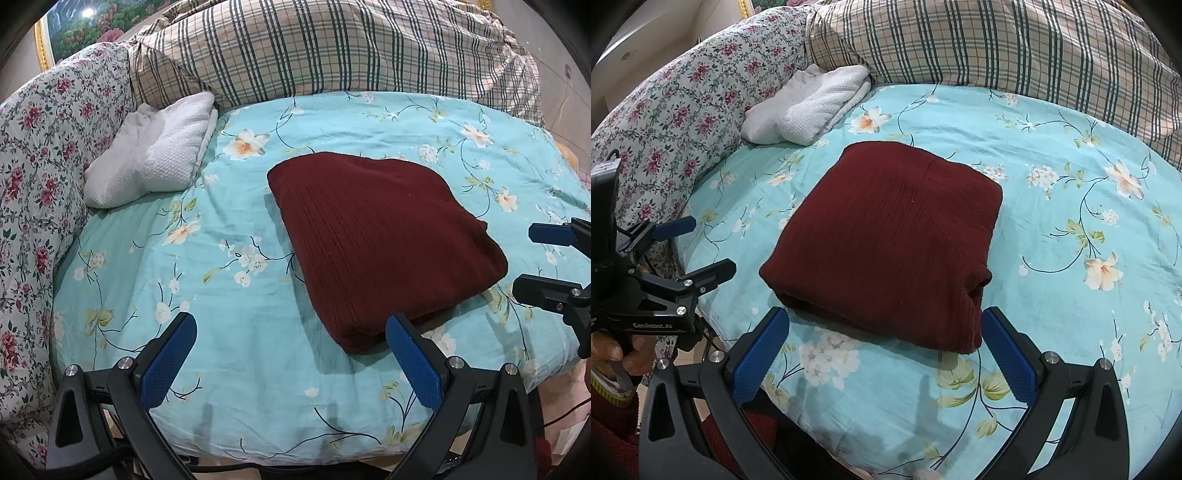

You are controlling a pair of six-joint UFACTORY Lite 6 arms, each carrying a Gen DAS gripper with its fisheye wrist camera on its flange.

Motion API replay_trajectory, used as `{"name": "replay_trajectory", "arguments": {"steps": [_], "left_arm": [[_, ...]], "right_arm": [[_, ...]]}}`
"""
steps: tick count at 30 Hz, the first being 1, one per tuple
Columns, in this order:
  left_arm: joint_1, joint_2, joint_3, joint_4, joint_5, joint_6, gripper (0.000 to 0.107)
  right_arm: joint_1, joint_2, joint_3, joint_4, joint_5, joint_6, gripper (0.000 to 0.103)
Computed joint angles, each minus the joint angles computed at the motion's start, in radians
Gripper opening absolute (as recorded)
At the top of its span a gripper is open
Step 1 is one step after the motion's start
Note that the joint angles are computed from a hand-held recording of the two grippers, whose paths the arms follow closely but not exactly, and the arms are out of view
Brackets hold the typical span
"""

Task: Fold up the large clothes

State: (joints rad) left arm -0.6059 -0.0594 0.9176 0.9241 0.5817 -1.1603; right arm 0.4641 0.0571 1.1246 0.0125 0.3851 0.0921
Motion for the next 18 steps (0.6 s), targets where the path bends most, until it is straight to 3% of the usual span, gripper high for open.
{"name": "replay_trajectory", "arguments": {"steps": [18], "left_arm": [[-0.009,0.006,0.016,-0.006,0.018,0.003,0.103]], "right_arm": [[-0.012,0.003,0.018,0.039,0.008,-0.043,0.103]]}}
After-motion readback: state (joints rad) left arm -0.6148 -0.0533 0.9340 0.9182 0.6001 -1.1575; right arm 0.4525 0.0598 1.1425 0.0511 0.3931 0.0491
